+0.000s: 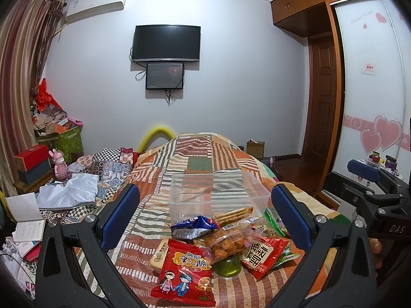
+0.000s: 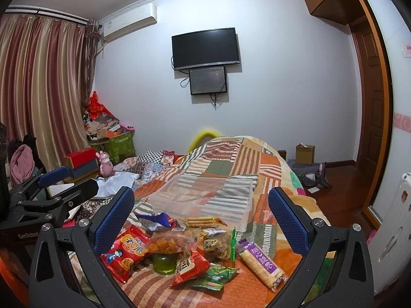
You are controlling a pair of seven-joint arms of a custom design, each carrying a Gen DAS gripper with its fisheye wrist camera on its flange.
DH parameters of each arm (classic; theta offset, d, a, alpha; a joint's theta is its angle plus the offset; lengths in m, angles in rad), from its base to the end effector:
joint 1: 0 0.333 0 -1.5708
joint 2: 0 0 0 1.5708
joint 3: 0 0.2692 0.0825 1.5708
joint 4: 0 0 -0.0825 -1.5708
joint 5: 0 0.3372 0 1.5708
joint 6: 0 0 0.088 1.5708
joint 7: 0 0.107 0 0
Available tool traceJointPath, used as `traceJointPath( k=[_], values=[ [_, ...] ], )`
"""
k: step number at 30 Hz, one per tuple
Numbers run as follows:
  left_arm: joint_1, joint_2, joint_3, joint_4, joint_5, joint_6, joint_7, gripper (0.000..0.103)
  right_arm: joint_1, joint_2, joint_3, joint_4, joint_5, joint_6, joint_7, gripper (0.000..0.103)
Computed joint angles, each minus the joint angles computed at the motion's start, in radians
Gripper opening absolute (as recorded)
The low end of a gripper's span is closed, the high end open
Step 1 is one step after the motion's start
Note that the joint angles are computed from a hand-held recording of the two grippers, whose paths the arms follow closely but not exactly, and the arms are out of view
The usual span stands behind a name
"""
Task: Organize snacks
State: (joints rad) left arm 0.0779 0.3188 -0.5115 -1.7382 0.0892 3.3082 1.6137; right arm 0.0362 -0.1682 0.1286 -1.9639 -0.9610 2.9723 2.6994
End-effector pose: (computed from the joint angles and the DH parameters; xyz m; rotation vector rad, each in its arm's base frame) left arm 0.5783 -0.2260 0.5506 -1.1326 1.7808 -1.3746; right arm 0.4929 0.1446 0.6270 -1.3541 1.4904 -0.9696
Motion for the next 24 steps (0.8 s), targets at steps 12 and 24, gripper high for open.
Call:
traceJointPath(
  k=[12,24],
  values=[
    [0.018,0.009,-0.023,0.009,-0.011,-0.012,0.012,0.103,0.000,0.000,0.000,0.000,-0.006,-0.001,0.008,0.103],
    [0.024,0.014,-0.027,0.008,-0.008,-0.001,0.009,0.103,0.006,0.012,-0.010,0.003,-0.002,0.003,0.014,0.103]
  ],
)
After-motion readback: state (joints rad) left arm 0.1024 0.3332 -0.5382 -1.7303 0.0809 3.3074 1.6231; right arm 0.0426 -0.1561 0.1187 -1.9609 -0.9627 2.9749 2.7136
